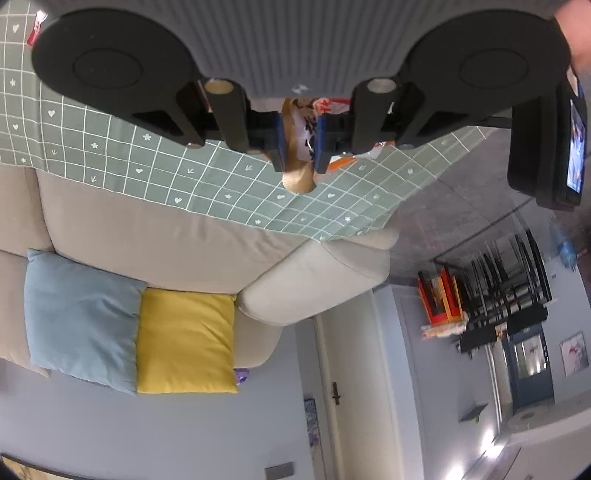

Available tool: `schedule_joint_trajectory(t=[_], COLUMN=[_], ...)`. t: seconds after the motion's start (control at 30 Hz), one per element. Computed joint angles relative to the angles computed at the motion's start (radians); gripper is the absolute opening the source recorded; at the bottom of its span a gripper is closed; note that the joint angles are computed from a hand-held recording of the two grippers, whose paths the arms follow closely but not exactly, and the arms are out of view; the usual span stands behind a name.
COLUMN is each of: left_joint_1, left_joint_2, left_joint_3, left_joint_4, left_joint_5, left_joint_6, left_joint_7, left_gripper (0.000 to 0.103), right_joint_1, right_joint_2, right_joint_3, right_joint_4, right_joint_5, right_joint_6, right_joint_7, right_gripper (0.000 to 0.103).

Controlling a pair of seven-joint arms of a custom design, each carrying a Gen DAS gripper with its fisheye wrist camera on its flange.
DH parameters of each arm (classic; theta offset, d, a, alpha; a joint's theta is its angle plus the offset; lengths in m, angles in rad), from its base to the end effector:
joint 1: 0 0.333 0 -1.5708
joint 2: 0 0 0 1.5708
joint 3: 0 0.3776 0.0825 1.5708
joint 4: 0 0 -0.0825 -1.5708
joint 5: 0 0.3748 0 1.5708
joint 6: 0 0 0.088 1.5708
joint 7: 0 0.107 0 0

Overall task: Organize snacks
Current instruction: 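Lift both held bags and carry them over the orange box, then open both tools to drop the bags into the box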

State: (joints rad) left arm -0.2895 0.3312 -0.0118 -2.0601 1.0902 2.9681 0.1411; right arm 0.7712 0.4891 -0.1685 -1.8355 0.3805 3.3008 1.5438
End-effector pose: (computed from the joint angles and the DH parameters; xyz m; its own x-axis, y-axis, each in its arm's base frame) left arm 0.5762 -0.2418 0.3789 0.0639 -0.9928 0.1009 -0.7738 -0.1132 -0.6232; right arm 0.5961 0.3908 0.4456 0.3624 -0.9152 -0.1764 -0.5799 -0.0732 -0.8114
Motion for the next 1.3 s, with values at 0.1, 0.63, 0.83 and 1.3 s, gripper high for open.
schedule_joint_trajectory(t=[0.1, 0.63, 0.83, 1.3], left_joint_1=[0.003, -0.012, -0.009, -0.05], left_joint_2=[0.013, 0.083, 0.096, 0.078], left_joint_3=[-0.013, -0.062, -0.063, -0.014], left_joint_4=[0.01, 0.059, 0.067, 0.053], left_joint_5=[-0.027, -0.209, -0.276, -0.238], left_joint_6=[-0.037, -0.182, -0.203, -0.162], left_joint_7=[0.054, 0.369, 0.405, 0.345], left_gripper=[0.054, 0.054, 0.054, 0.072], right_joint_1=[0.034, -0.007, 0.0, -0.002], right_joint_2=[0.045, 0.209, 0.23, 0.2], right_joint_3=[-0.055, -0.063, -0.074, -0.083], right_joint_4=[0.06, 0.265, 0.278, 0.241], right_joint_5=[-0.014, -0.267, -0.366, -0.504], right_joint_6=[-0.093, -0.361, -0.37, -0.352], right_joint_7=[0.034, 0.186, 0.259, 0.365], right_gripper=[0.012, 0.013, 0.016, 0.03])
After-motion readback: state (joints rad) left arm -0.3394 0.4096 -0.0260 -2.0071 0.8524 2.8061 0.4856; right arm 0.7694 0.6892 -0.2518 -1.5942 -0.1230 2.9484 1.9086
